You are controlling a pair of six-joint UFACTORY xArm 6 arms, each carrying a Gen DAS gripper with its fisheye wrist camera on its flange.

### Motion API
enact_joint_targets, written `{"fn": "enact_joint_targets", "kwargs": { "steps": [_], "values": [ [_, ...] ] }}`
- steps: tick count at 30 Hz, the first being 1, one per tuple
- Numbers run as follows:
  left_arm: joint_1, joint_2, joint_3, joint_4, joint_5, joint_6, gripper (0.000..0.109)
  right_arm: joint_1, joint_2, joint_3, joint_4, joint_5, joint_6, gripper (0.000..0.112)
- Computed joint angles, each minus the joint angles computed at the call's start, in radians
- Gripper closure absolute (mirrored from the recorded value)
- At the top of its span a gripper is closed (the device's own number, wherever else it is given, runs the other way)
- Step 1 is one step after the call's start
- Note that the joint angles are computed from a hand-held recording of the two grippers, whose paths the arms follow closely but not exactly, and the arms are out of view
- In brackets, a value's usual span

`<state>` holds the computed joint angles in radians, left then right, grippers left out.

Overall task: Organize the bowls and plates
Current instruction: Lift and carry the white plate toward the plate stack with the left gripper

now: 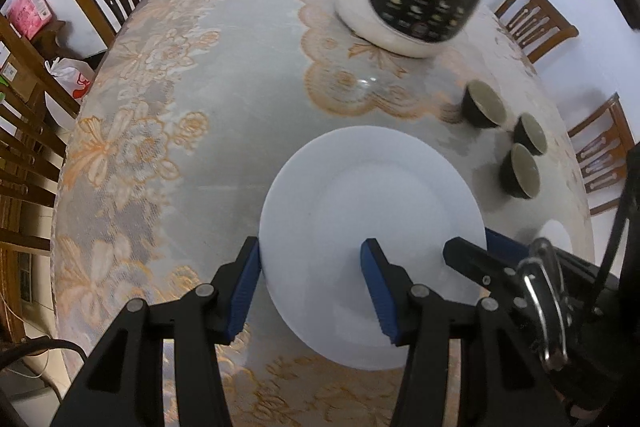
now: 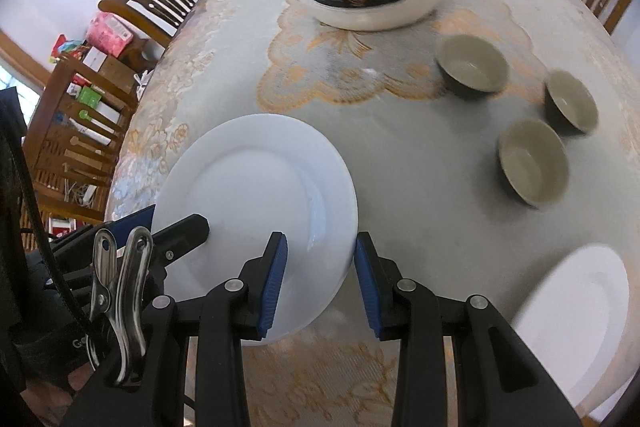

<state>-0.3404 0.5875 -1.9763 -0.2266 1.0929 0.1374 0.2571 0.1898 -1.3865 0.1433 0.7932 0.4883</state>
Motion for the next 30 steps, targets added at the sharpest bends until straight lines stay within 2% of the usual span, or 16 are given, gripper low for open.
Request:
{"fn": "enact_joint_targets", "kwargs": {
  "steps": [10,30],
  "values": [
    [-0.051,-0.106,0.131,-0.005,-0.038,-0.012,0.055,-0.019,-0.147,0.165,0.008,-0.024,0.0,0.075],
    [-0.147,-0.151,0.172,-0.033,-0.041,-0.019,0.055,-0.1,-0.369,0.376,0.005,-0.025,0.017,0.075]
  ]
}}
